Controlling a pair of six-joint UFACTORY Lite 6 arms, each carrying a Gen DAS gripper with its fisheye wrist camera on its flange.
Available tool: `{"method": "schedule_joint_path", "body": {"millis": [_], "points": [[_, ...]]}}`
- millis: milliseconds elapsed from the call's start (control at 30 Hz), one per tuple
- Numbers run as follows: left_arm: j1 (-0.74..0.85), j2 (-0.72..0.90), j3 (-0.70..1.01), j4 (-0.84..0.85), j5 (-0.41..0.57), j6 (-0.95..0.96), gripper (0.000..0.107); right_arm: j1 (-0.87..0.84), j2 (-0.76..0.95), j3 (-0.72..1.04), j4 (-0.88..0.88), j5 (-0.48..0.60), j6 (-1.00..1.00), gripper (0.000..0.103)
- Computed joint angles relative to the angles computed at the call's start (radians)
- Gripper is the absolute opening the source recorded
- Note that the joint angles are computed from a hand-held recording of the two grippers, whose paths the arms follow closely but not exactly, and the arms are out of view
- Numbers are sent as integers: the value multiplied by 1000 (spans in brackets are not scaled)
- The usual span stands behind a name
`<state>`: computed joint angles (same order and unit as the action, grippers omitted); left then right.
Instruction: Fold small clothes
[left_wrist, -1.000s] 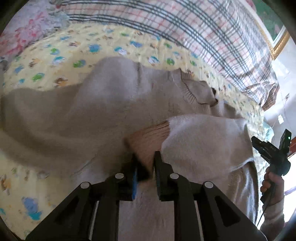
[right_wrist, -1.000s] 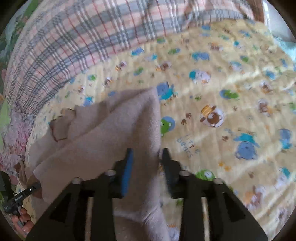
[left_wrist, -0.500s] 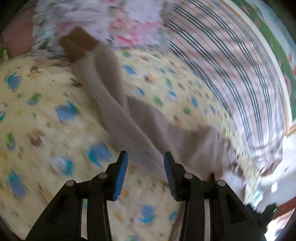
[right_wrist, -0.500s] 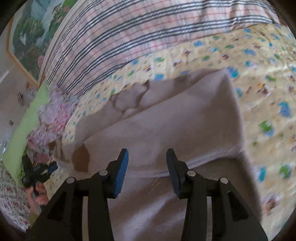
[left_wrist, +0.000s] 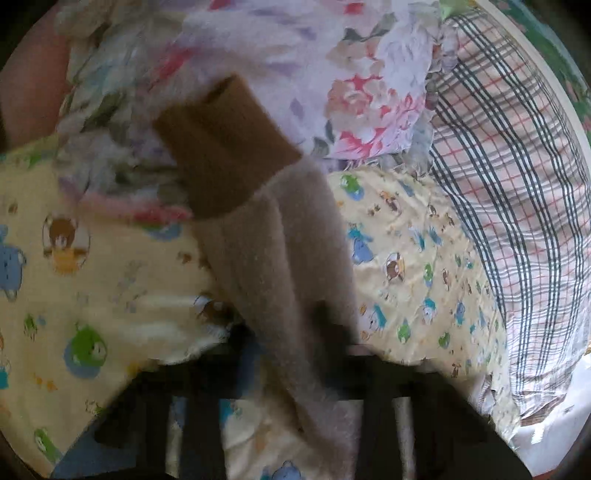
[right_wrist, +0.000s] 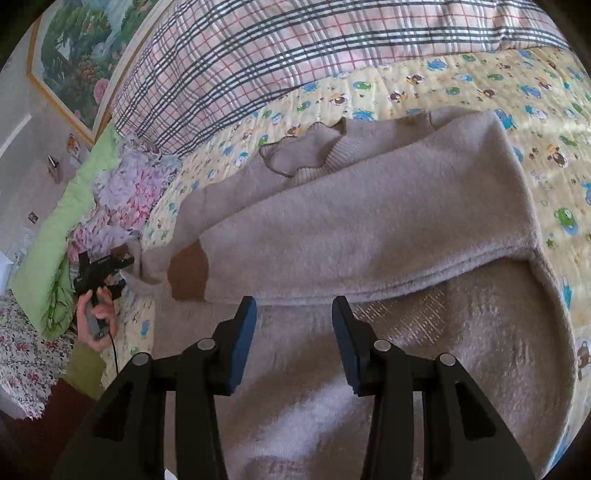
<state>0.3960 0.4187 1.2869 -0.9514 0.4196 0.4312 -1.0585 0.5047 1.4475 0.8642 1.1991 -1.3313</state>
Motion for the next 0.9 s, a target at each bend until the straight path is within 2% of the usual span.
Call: {"method": "schedule_joint_path", "body": {"millis": [67, 167, 333, 467, 533, 667, 733, 900], "points": [[-36, -36, -12, 76, -35, -72, 2, -10, 8, 8, -5, -2, -3, 44], [-132, -166, -75, 215, -84, -188, 3, -35, 26, 31, -5, 18, -11, 44], [-432, -330, -84, 734, -128, -708, 3, -84, 74, 95, 0, 65, -3, 44], [-710, -308, 25, 1142, -101, -1127, 3, -128, 114, 159, 6, 115, 16, 44], [-866, -229, 137, 1342, -53, -1314, 3, -156, 140, 206, 10, 147, 28, 44], [-1119, 0, 414, 1524, 53, -1428, 3, -213, 208, 317, 15, 194, 53, 44], [-1228, 168, 613, 1542, 128, -1408, 3, -242, 253, 381, 20, 210, 72, 44], [-1360, 609, 1136, 1500, 302, -1246, 5, -304, 392, 594, 45, 246, 164, 43]]}}
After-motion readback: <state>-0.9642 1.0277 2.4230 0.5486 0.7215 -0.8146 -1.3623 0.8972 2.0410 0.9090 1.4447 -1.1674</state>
